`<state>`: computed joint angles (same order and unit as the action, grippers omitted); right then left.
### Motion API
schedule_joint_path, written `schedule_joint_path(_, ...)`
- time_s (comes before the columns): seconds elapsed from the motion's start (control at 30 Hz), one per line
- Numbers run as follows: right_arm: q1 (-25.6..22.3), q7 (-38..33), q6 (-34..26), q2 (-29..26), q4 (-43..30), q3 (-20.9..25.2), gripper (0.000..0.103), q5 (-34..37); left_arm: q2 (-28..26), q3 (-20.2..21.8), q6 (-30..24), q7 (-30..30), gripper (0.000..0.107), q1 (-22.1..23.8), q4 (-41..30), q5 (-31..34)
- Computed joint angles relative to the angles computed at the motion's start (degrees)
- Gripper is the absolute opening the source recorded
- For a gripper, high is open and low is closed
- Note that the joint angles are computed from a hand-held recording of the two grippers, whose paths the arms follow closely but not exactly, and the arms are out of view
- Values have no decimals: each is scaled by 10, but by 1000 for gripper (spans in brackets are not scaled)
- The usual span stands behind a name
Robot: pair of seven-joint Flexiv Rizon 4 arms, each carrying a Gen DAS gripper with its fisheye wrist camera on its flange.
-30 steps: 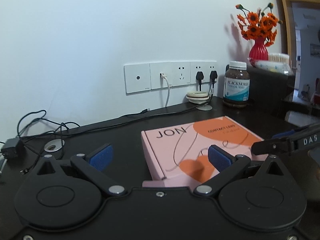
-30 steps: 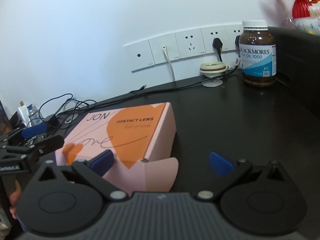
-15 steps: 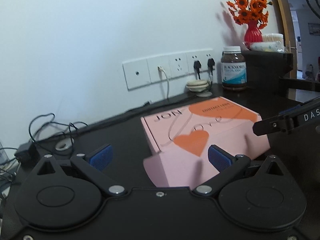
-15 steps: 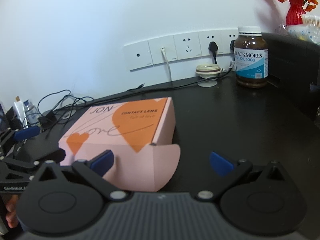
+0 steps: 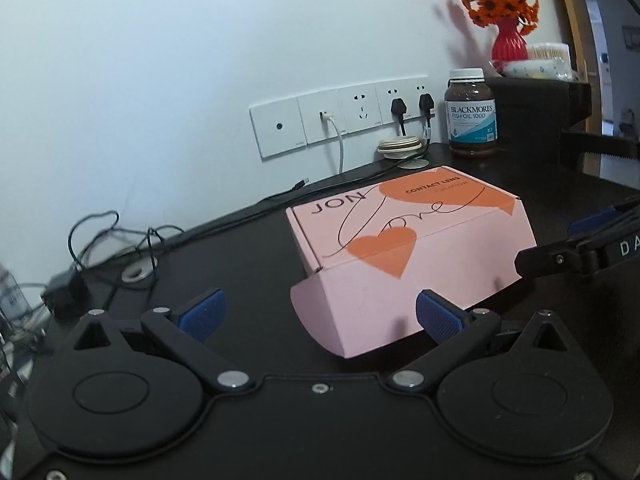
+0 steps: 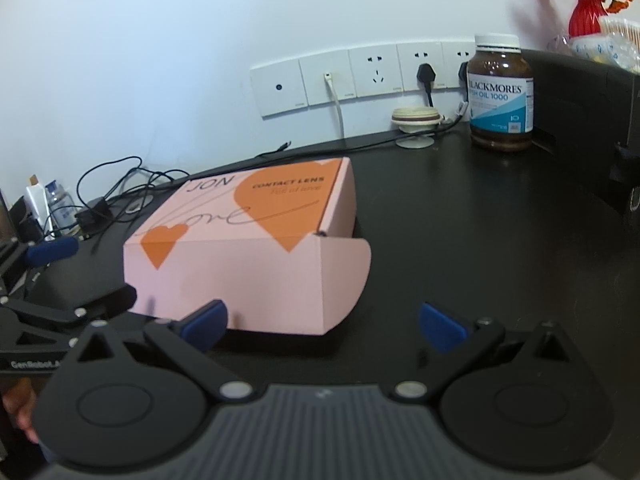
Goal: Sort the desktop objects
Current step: 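Push the closed pink box along the desk with the right tool, then withdraw the right tool away from the box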
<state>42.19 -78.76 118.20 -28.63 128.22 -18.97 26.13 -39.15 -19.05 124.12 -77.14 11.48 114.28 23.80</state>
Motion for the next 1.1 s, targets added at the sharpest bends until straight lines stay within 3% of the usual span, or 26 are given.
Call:
schedule_joint_path(0.17, -2, -5, 5, -5, -1, 5, 102, -2, 2, -7, -13, -9, 103, 12, 0, -2)
schedule_joint_path(0.33, -12, -6, 12, -8, -1, 18, 102, -6, 6, 28, -6, 5, 103, -23, 5, -36)
schedule_joint_path(0.5, -3, -18, 18, -11, 0, 11, 102, 6, 7, 11, -28, 1, 103, -11, 7, -36)
schedule_joint_path(0.67, -20, -21, 29, -8, 7, 29, 102, 8, 13, -3, -34, -12, 103, -3, 21, -51)
schedule_joint_path(0.87, -51, -12, 55, -9, 9, 62, 102, 18, 17, 19, -17, -17, 103, -25, 31, -64)
schedule_joint_path(1.1, -23, -30, 58, -9, 18, 48, 102, 60, 31, 29, -12, -29, 103, -28, 54, -68)
